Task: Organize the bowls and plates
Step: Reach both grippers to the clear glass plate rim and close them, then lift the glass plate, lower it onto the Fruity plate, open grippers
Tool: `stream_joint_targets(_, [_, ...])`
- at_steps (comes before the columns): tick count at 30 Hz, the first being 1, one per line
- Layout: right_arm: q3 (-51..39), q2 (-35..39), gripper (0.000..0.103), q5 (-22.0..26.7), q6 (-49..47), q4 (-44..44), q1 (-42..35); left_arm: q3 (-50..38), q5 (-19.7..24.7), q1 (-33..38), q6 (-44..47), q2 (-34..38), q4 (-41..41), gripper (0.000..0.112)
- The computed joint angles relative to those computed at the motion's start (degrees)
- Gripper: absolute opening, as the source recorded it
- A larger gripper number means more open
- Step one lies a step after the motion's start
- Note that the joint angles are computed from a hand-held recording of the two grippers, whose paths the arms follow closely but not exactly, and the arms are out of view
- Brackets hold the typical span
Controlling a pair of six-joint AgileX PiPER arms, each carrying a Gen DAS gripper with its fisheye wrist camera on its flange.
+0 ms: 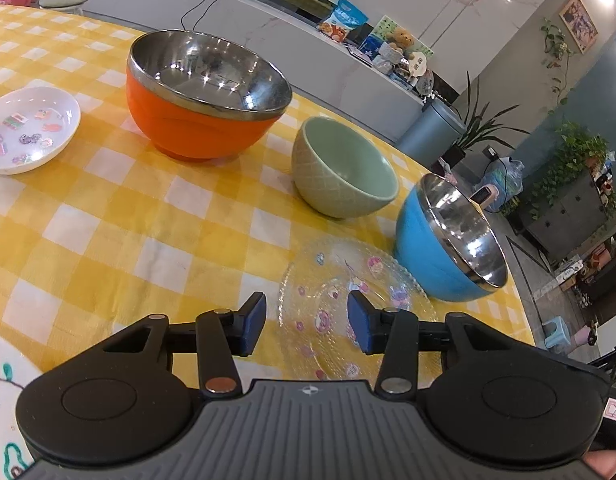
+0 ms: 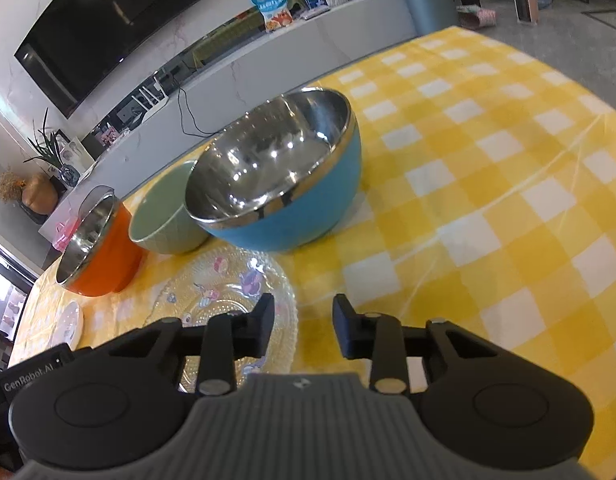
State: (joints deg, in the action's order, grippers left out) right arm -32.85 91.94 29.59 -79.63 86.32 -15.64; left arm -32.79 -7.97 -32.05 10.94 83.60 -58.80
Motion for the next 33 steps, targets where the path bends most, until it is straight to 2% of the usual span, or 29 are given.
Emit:
stream_joint_targets(4, [0.17, 0.46, 0.030, 0.38, -1.91, 1.58, -0.07, 0.54, 0.52, 1.31, -11.84, 0.71, 12.23, 0.043])
stream_joint_targets(6, [0.32, 0.41, 0.030, 0.51, -2.60, 2.09, -0.04, 1.14, -0.48, 1.06, -14.01, 0.64, 14.67, 0.042])
stream_joint_targets(8, [0.23, 0.99, 0.024, 1.48, -2.85, 2.14, -0.55, 1.50, -0.74, 1.23, -18.57, 0.54, 19.58, 0.039])
stream_joint_targets(9, [-0.17, 1.77, 0.017, 2.81, -2.02, 1.41, -1.14, 1.57, -0.52, 1.44, -20.43, 0.46, 21.63, 0.037])
stream_joint_targets(10, [-0.36, 2.55, 0.014, 4.62, -1.54, 1.07, -1.99, 1.55, -0.63, 1.34, -20.12, 0.48, 21.39, 0.035])
stream_joint_targets(12, [-0.49, 3.31, 0.014, 6.18, -0.95, 1.11, -2.82, 1.45, -0.41, 1.44, -19.96, 0.58, 21.36, 0.030])
stream_joint_targets(17, [-0.14, 3.52, 0.012, 6.89, -1.47, 1.74, -3.60, 1.31, -1.45, 0.83, -14.41, 1.30, 15.42, 0.019])
stream_joint_targets(19, [-0.02, 3.45, 0.007, 6.49, -1.40, 1.88, -3.64, 1.46, -1.63, 0.96, -12.92, 1.33, 13.98, 0.012])
stream_joint_targets(21, [0.19, 3.40, 0.007, 6.66, -1.56, 2.04, -3.87, 1.79, -1.57, 1.47, -16.44, 1.12, 17.60, 0.011])
stream_joint_targets(24, [0.30, 3.03, 0.007, 5.96, -1.89, 2.23, -3.31, 1.65, -1.50, 1.41, -14.72, 1.15, 15.91, 0.011])
stream_joint_targets(27, [0.20, 2.88, 0.007, 5.80, -1.19, 1.73, -3.20, 1.58, -1.10, 1.21, -9.86, 0.69, 11.25, 0.011])
stream_joint_targets(33, [-0.66, 2.70, 0.007, 6.75, 2.97, -1.75, -3.38, 1.56, -0.43, 0.94, 6.17, -1.53, -4.27, 0.009])
